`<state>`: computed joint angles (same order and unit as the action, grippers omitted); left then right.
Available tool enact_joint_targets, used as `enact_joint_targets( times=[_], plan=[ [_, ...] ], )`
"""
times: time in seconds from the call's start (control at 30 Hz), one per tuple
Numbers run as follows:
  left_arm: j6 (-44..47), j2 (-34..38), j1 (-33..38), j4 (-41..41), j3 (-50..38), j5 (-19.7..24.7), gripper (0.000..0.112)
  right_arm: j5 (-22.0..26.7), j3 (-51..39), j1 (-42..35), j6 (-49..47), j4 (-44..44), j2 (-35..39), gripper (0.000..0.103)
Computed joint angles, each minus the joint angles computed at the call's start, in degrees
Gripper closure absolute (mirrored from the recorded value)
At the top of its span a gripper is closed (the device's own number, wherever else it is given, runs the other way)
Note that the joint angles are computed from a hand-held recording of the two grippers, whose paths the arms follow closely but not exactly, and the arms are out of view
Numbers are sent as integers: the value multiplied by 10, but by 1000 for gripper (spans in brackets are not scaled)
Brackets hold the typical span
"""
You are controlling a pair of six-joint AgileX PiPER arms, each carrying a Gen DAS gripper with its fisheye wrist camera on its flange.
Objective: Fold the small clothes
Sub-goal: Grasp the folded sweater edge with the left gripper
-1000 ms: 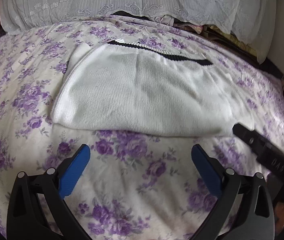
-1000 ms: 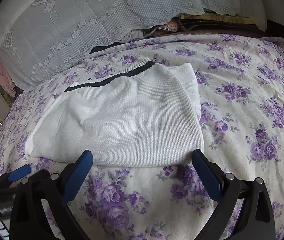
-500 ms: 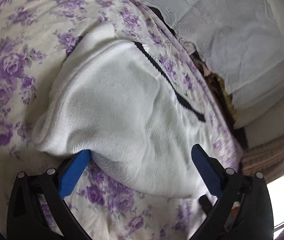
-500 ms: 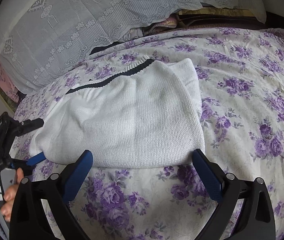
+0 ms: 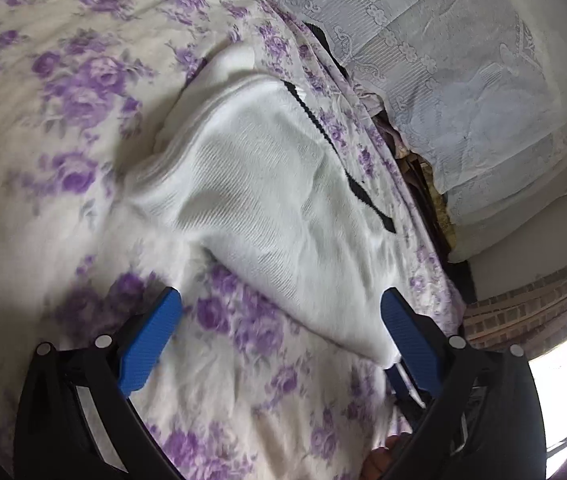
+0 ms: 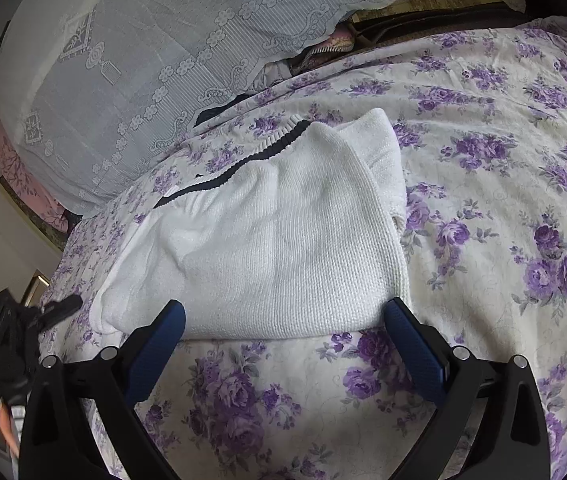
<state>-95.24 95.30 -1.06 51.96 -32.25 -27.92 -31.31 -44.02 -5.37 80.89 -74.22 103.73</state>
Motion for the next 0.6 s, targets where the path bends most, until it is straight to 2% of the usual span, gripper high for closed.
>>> enact_joint_targets(
  times=[0.1, 0.23, 0.4, 0.43, 0.5, 0.57, 0.6],
  plan=[
    [40, 17, -15, -80, -25, 45, 15, -5, 1, -2, -1, 2, 1, 3],
    [25, 48, -4, -88, -74, 74, 15, -14, 1, -6, -2, 5, 3, 3],
    [62, 64, 9, -97, -90, 71, 15, -16, 3, -7, -6, 8, 3, 3],
    [68, 61, 8, -97, -88, 70, 17, -16, 3, -7, -6, 7, 3, 3],
    [81, 51, 9, -97, -78, 75, 29, -13, 3, -6, -7, 9, 2, 3],
    [64, 45, 26, -75, -65, 51, 44, -14, 3, -7, -7, 8, 4, 3],
    [62, 44, 33, -71, -60, 38, 47, -15, 3, -7, -8, 9, 4, 3]
  ],
)
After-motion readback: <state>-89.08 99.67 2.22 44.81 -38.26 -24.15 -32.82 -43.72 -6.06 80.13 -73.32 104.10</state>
